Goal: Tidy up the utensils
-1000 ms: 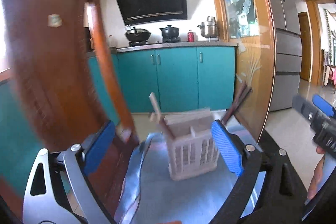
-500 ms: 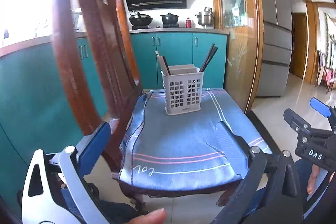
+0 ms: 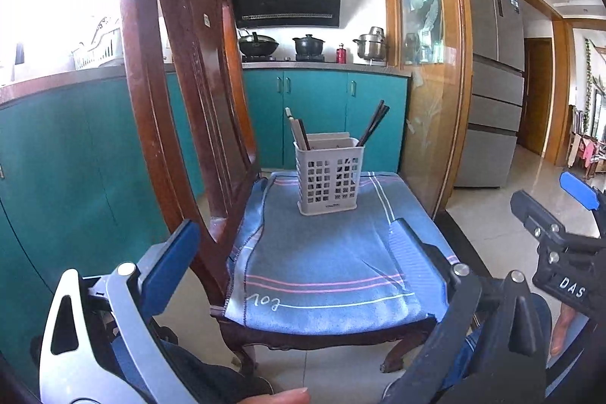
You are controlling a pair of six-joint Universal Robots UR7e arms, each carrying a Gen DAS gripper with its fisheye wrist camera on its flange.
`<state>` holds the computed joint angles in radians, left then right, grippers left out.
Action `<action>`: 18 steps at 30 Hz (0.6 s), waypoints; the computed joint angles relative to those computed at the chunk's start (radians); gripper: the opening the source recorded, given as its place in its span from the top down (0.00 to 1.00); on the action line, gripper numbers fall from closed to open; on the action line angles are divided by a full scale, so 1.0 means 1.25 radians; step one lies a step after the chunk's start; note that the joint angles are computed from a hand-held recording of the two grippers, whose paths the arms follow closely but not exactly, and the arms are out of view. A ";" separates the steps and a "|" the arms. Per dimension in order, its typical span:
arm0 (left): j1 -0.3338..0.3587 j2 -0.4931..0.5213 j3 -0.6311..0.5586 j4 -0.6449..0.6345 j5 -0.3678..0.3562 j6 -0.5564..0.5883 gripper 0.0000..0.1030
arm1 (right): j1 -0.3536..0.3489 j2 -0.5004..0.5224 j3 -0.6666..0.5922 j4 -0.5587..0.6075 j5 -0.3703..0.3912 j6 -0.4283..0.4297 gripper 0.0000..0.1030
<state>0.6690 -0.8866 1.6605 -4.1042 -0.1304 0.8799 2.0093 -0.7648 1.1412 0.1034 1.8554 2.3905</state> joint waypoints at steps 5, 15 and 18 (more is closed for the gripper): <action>-0.004 -0.007 0.017 0.022 -0.001 -0.020 0.04 | 0.004 -0.006 0.008 -0.009 0.006 0.014 0.03; -0.007 -0.014 0.037 0.063 -0.002 -0.064 0.04 | 0.012 -0.013 0.033 -0.039 0.012 -0.001 0.03; -0.008 -0.014 0.037 0.072 -0.003 -0.070 0.04 | 0.012 -0.012 0.032 -0.038 0.013 0.001 0.03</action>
